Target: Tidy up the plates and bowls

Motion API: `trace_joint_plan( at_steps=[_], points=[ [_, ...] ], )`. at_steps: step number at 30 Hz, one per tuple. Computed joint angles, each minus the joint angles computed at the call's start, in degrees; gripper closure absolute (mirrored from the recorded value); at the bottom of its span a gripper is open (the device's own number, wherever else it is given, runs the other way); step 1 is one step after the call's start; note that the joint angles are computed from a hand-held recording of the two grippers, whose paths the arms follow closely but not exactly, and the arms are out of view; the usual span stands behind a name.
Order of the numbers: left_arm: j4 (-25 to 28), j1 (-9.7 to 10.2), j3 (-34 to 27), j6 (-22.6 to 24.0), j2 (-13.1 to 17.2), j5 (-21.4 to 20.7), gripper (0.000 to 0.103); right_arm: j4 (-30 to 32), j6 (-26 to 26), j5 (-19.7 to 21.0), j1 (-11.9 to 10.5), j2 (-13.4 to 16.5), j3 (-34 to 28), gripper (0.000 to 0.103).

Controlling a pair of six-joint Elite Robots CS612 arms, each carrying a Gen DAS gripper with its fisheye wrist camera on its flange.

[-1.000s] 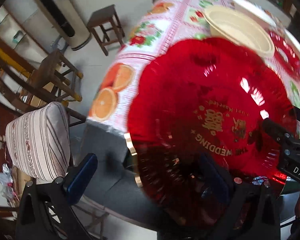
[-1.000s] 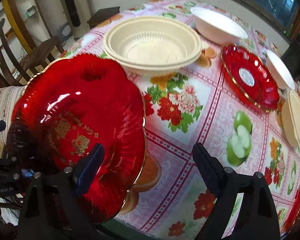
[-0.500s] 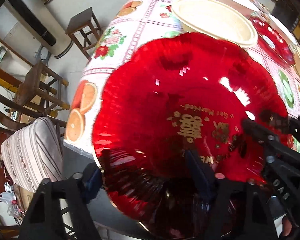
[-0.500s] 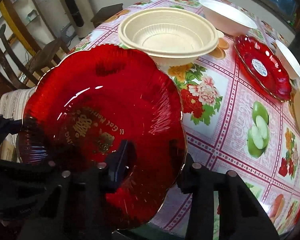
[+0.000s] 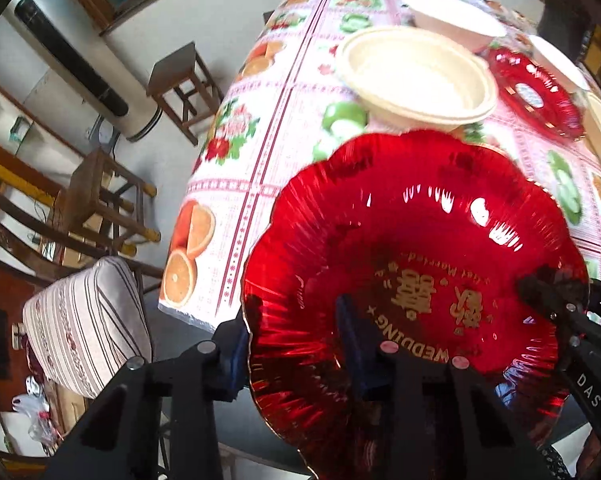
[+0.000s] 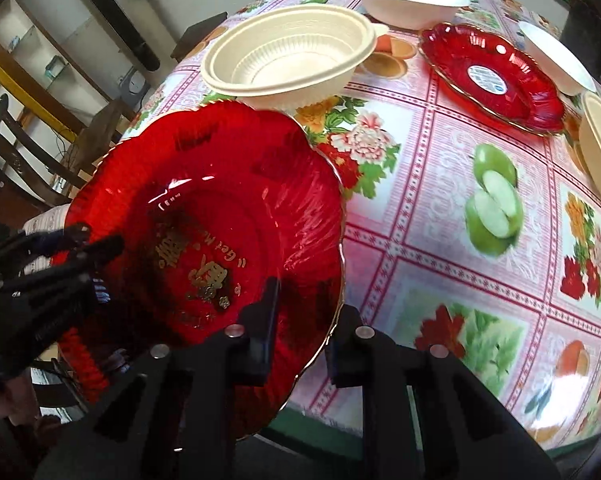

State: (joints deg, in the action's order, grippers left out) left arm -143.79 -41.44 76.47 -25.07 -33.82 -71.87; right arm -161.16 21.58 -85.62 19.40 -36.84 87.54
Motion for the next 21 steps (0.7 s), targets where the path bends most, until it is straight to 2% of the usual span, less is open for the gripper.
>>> trace_joint_plan(
  at_steps=[5, 11, 15, 21],
  points=[
    [-3.6, -0.62, 0.8, 1.7, -1.2, 1.7, 0.061, -4.7, 0.2, -3.1, -0.1, -1.8, 2.5, 0.081],
    [-6.9, -0.44, 1.3, 1.2, -2.1, 2.7, 0.061, -9.4, 0.8, -4.2, -0.4, -3.2, 4.0, 0.081],
    [-5.2, 0.14, 1.5, -0.6, -2.0, 2.5, 0.061, -9.4, 0.6, -3.4, -0.4, -2.7, 2.8, 0.081],
    [0.8, 0.84, -0.5, -2.9, 0.3, 0.6, 0.061, -4.5, -1.6, -2.6, 0.3, -0.8, 0.0, 0.081]
  ],
)
